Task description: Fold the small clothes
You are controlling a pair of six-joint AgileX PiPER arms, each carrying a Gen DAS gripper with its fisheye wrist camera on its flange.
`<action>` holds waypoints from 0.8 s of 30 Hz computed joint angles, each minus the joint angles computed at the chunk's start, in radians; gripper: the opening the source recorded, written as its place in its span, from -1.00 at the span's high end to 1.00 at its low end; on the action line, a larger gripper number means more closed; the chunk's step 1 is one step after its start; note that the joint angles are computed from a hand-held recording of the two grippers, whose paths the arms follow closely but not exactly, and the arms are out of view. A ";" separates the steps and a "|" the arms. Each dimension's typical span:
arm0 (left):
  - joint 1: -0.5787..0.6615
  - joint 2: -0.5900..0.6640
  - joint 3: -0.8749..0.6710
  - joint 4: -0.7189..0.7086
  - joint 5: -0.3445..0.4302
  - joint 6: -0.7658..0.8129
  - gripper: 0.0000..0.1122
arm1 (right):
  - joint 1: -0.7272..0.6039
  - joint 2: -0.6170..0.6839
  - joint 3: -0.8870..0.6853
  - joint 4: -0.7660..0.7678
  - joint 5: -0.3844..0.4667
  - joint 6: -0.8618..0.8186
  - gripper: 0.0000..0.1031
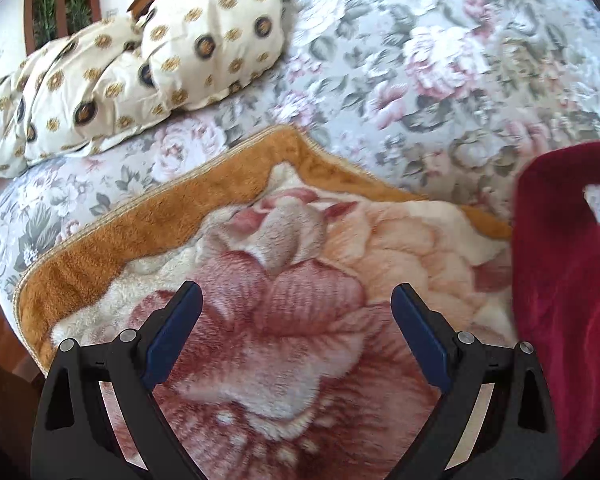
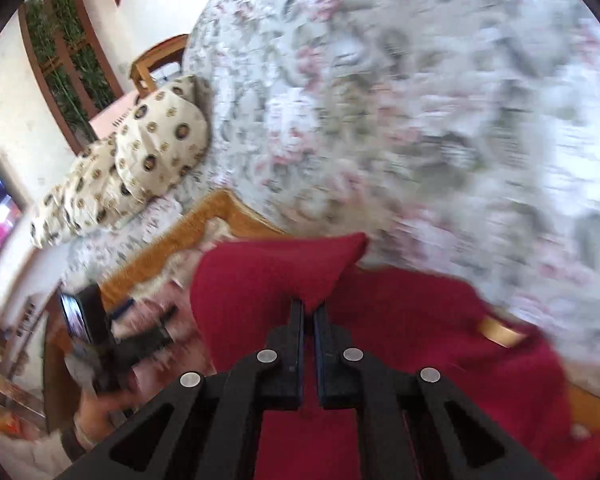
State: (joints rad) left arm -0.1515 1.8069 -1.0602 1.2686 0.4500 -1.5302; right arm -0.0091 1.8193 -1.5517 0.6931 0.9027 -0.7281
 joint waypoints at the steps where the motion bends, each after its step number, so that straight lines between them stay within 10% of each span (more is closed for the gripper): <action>1: -0.009 -0.007 0.005 0.004 -0.016 -0.003 -0.71 | -0.028 -0.031 0.021 -0.046 0.003 -0.001 0.93; 9: -0.140 -0.052 -0.014 -0.117 -0.068 0.168 -0.71 | -0.162 -0.101 0.216 -0.529 -0.143 0.169 0.87; 18: -0.198 -0.017 -0.072 -0.067 -0.003 0.158 -0.71 | -0.195 -0.132 0.294 0.009 0.006 -0.098 0.85; 24: -0.160 0.042 -0.073 -0.016 -0.007 0.121 -0.70 | 0.051 -0.020 0.199 0.063 -0.129 -0.003 0.83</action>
